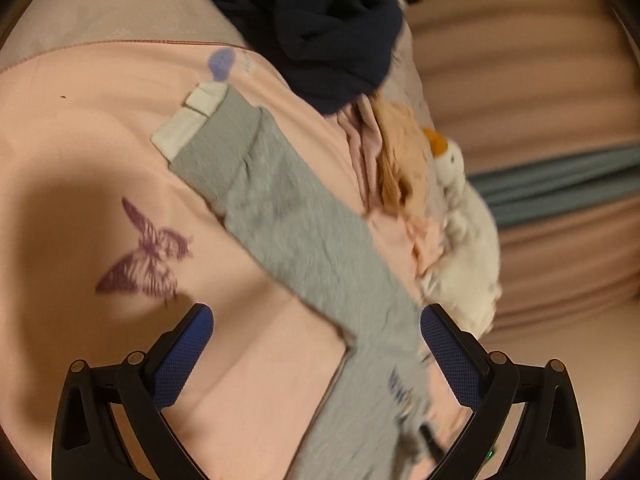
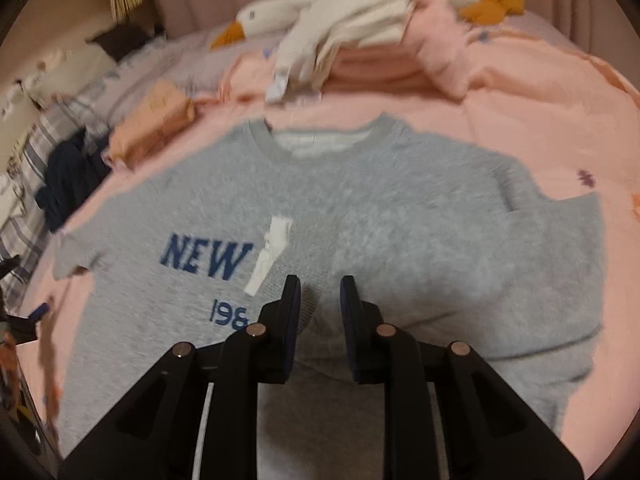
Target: Fold small clothes
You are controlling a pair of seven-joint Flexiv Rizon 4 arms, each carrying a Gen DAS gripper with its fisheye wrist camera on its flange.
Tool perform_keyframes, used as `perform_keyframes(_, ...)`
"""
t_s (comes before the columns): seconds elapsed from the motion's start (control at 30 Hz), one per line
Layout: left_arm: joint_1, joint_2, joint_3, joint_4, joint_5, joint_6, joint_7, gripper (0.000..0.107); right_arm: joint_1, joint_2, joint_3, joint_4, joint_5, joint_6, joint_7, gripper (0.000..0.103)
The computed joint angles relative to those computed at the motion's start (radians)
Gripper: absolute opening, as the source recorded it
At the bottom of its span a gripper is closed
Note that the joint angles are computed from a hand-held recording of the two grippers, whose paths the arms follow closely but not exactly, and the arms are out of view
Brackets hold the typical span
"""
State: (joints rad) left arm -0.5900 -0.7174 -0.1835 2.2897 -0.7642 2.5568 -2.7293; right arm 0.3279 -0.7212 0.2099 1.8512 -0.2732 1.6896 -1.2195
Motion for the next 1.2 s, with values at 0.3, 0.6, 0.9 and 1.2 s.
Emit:
perform_keyframes(0.3,0.100,-0.069,0.010,0.011,0.093,0.102,-0.151,0.102,-0.148,0.029,0.151,0.102,-0.043,0.148,-0.016,0.022)
perform_keyframes(0.6,0.084,-0.059,0.018,-0.015,-0.091,0.042,-0.040,0.102,-0.201,0.046,0.174,0.166,-0.154,0.240,0.064,0.023)
perform_keyframes(0.9,-0.006,0.015,0.007,-0.082,-0.451,-0.224,0.346,0.015,-0.157,0.083,0.083,0.234,-0.148,0.283,0.115,0.024)
perform_keyframes(1.2,-0.037,-0.064,-0.211,-0.568,-0.928,0.092,1.363,0.014,-0.209,0.098,0.075,0.291,-0.160,0.337,0.170,0.026)
